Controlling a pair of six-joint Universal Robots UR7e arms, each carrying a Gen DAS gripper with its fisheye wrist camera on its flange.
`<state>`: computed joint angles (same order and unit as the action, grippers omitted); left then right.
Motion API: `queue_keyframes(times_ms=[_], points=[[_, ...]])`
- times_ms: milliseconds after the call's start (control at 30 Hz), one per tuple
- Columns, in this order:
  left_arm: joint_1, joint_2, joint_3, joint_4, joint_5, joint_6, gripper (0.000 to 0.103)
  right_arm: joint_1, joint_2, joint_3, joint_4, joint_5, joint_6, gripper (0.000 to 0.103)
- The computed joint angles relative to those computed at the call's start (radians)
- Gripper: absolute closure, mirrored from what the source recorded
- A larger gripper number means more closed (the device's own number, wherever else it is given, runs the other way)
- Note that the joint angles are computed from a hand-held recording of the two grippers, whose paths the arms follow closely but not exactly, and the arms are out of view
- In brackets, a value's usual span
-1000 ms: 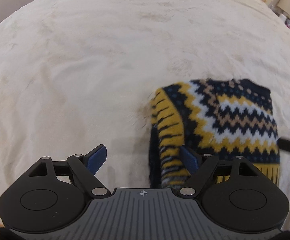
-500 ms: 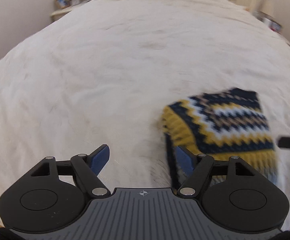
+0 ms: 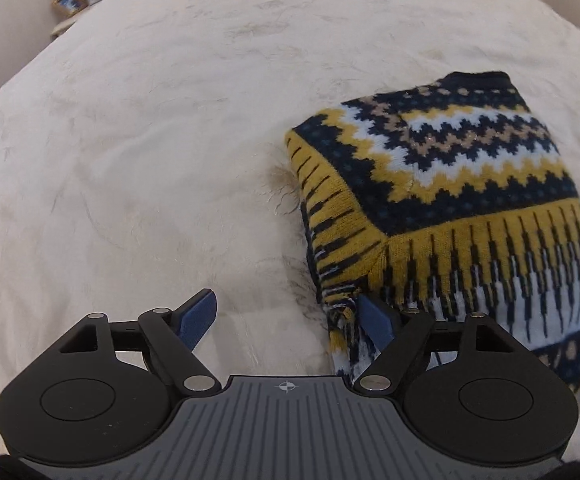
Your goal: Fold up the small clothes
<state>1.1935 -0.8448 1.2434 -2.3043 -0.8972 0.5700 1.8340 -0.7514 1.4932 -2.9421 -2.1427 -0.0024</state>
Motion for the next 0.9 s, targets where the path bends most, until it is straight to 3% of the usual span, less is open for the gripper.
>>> queue_keyframes(times_ms=[67,200,400,467,533,600,800,900], points=[[0.004,0.002,-0.006,0.005,-0.005,0.002,0.021,-0.002,-0.002,0.003,-0.003,0.003,-0.004,0.014],[0.020,-0.004,-0.042,0.060,-0.031,-0.115,0.019,-0.005,-0.006,0.009,-0.012,0.011,-0.021,0.014],[-0.003,-0.066,0.014,-0.054,-0.015,-0.221,0.023,0.013,-0.006,0.018,-0.046,0.001,-0.050,0.011],[-0.011,-0.088,0.024,-0.070,-0.026,-0.254,0.024,0.028,-0.002,0.020,-0.063,-0.020,-0.049,0.001],[-0.023,-0.110,0.035,-0.083,-0.040,-0.275,0.027,0.045,0.002,0.023,-0.087,-0.046,-0.051,0.000],[-0.046,-0.132,0.066,-0.141,-0.031,-0.265,0.033,0.062,0.005,0.028,-0.116,-0.070,-0.057,0.000],[-0.133,-0.177,0.164,-0.429,0.049,-0.128,0.033,0.120,0.009,0.040,-0.263,-0.100,-0.138,0.001],[-0.144,-0.201,0.154,-0.399,-0.020,-0.091,0.032,0.160,0.015,0.036,-0.364,-0.105,-0.186,0.001]])
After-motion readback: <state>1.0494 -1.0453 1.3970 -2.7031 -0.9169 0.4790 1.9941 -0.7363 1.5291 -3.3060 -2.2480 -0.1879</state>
